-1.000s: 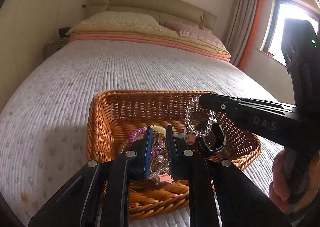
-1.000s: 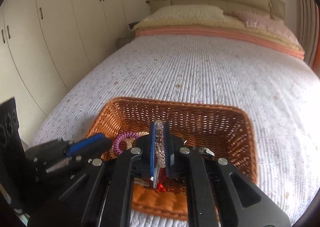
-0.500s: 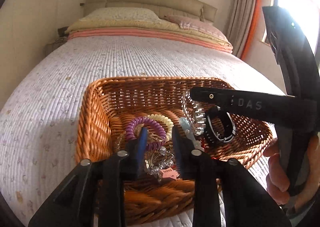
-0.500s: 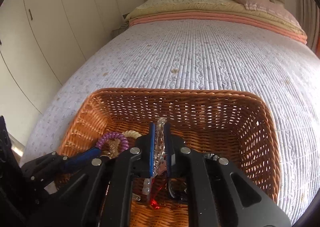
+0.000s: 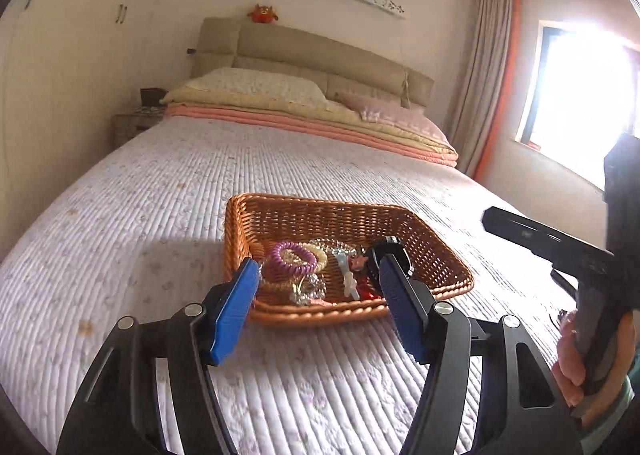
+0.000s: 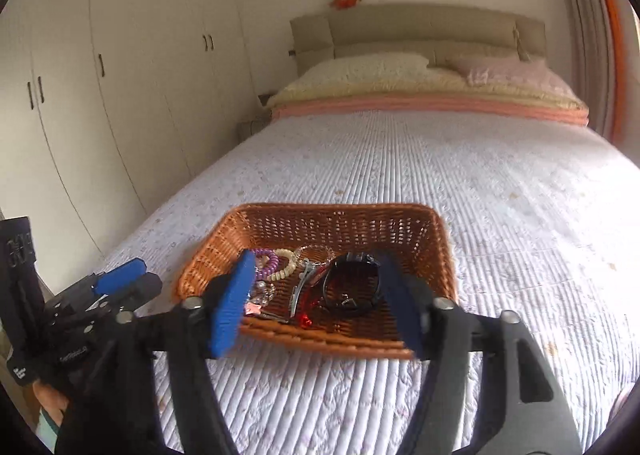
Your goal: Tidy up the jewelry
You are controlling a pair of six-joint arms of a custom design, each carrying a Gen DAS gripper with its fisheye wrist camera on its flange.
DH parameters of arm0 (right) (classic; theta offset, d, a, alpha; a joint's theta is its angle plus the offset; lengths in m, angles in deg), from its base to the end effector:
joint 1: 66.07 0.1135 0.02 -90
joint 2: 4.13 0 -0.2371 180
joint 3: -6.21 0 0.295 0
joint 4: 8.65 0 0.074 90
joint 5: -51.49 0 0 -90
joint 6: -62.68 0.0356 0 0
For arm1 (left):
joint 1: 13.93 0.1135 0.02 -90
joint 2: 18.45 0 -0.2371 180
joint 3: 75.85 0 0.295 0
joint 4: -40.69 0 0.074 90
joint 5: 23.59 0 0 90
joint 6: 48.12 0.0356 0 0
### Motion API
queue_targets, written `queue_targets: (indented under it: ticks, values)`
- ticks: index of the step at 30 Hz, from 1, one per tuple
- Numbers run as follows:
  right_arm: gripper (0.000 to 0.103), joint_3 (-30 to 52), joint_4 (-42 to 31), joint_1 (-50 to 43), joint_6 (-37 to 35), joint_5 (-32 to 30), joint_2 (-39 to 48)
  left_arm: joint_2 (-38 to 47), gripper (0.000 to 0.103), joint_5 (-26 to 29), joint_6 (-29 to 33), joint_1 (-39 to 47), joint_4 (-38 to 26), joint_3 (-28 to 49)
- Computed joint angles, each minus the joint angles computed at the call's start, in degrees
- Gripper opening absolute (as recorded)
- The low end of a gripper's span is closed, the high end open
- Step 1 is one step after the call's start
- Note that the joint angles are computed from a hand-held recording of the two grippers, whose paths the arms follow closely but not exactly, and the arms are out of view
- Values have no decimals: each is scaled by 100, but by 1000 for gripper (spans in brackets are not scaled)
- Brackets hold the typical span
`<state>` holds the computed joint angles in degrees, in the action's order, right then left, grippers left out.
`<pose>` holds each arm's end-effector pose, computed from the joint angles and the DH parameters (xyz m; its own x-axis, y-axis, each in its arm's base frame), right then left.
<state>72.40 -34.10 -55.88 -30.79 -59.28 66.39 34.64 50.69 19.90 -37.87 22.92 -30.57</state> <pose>0.3208 0.0705 0.2615 -0.4596 -0.1401 -0.8770 -0.4971 0.8589 0.1233 0.2484 -0.0997 0.2162 -0.4285 -0.2039 -0.8802 0.0074 0.9734 -0.2291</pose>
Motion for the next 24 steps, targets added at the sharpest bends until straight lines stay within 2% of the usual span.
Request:
queue_targets:
  ticks: [3, 5, 6, 9, 12, 15, 18, 21, 24]
  values:
    - [70, -939, 332, 151, -30, 481, -1043, -391, 63, -796, -141, -528, -299, -131]
    - [88, -1424, 540, 184, 28, 667, -1522, -608, 69, -1552, -235, -1012, -456, -206]
    - [91, -1674, 723, 189, 108, 728, -1743, -670, 72, -2029, -272, -1309, -464, -245]
    - [92, -2202, 1329, 112, 278, 763, -2117, -727, 77, -3148, -101, -1964, -133, -409]
    - [95, -2509, 1811, -35, 337, 638, -2222, -472, 80, -3806, 156, -2311, 189, -383]
    - [95, -2585, 2203, -122, 308, 661, -1966, -24, 86, -4247, 323, -2394, 473, -269]
    - [95, -2786, 2511, -178, 402, 614, -1898, 438, 88, -4377, 101, -2283, 737, -297]
    - [95, -3012, 2700, -86, 331, 803, -1975, 666, 89, -4634, -130, -2320, 746, -315]
    - [95, -3197, 2856, 30, 212, 957, -2173, 624, 93, -4606, -307, -2282, 617, -337]
